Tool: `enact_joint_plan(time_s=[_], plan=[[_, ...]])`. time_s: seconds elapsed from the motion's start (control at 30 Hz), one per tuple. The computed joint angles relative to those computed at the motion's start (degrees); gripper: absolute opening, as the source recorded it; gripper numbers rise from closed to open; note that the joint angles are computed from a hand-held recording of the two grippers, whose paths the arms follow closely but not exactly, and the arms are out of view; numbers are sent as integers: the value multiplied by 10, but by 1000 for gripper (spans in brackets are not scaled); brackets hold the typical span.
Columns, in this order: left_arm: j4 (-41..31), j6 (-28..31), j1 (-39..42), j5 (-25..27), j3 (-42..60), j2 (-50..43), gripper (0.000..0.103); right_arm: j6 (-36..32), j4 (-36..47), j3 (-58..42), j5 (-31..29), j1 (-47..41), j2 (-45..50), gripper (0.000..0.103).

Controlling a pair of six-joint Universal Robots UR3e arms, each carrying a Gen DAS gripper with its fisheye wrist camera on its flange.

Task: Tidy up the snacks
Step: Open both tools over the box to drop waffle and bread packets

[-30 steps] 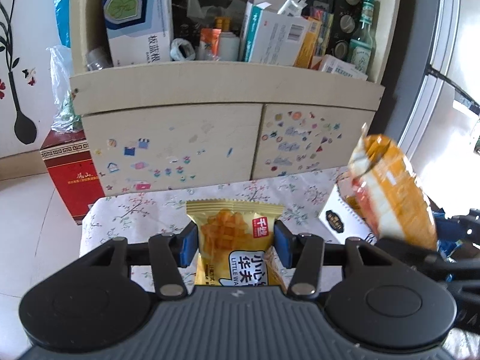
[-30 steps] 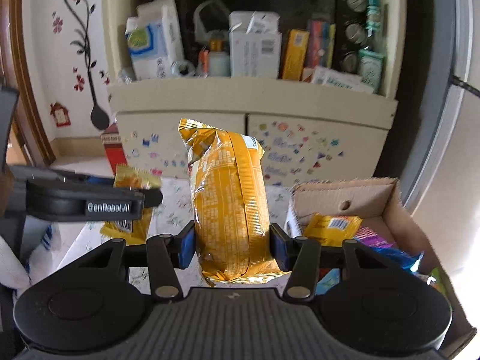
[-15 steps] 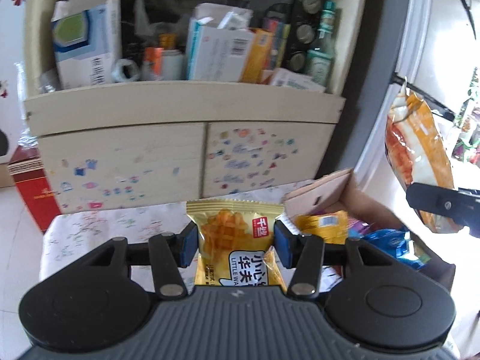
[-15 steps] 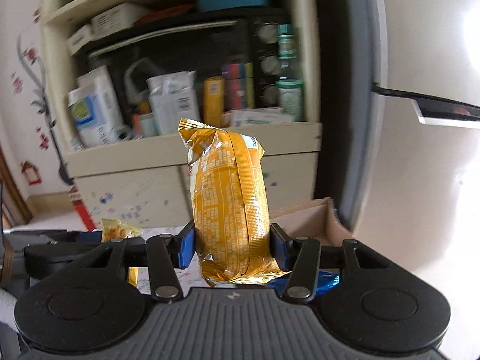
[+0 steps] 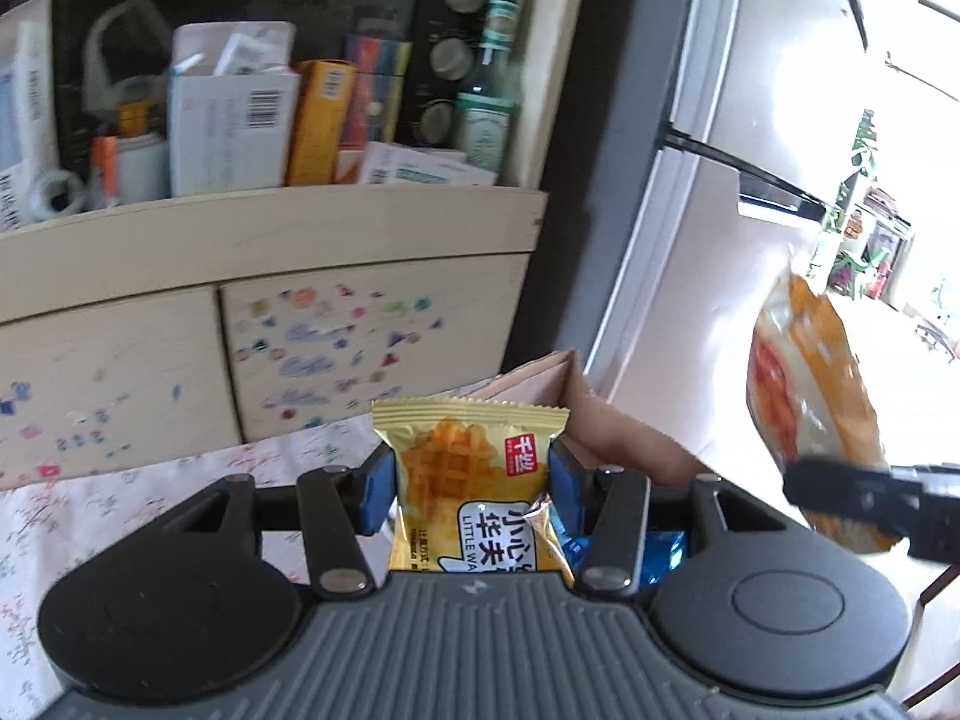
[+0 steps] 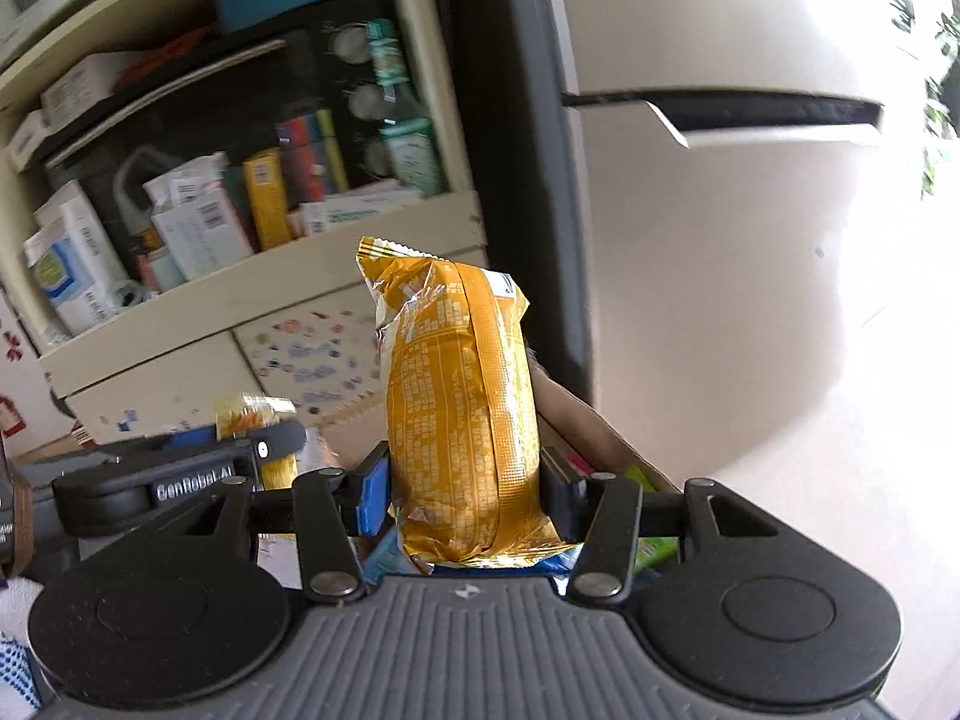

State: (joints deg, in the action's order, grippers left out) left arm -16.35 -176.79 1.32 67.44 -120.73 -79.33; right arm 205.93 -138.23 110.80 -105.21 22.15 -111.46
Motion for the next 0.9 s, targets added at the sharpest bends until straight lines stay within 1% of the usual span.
enact_joint_plan(time_s=[0.1, 0.23, 0.33, 0.4, 0.5, 0.53, 0.57, 0.6, 0.63, 0.7, 0.77, 0.83, 0.9], plan=[[16, -9, -25, 11, 25, -39, 51, 11, 25, 9, 1, -13, -16, 57], [38, -18, -58, 20, 57, -87, 51, 32, 55, 23, 22, -42, -40, 57], [52, -23, -79, 31, 81, -122, 51, 46, 65, 26, 12, -44, -43, 57], [60, -28, -88, 32, 97, -144, 51, 49, 72, 26, 11, -44, -43, 57], [73, -29, -97, 28, 110, -170, 53, 60, 95, 28, 28, -59, -50, 58], [77, -30, -103, 35, 112, -176, 63, 63, 105, 27, 34, -63, -50, 59], [80, -31, -108, 42, 110, -179, 70, 66, 109, 27, 35, -64, -48, 60], [85, -33, -110, 43, 107, -180, 80, 65, 108, 26, 33, -61, -45, 63], [86, -35, -111, 43, 105, -179, 87, 62, 111, 21, 31, -57, -40, 72], [75, -32, -120, 53, 110, -175, 90, 62, 103, 18, 17, -46, -36, 81], [62, -23, -127, 64, 113, -165, 92, 63, 92, 18, 9, -41, -37, 82], [38, -13, -136, 85, 119, -152, 96, 61, 91, 16, 9, -42, -40, 85], [4, -4, -145, 109, 127, -138, 97, 64, 95, 14, 7, -42, -43, 86]])
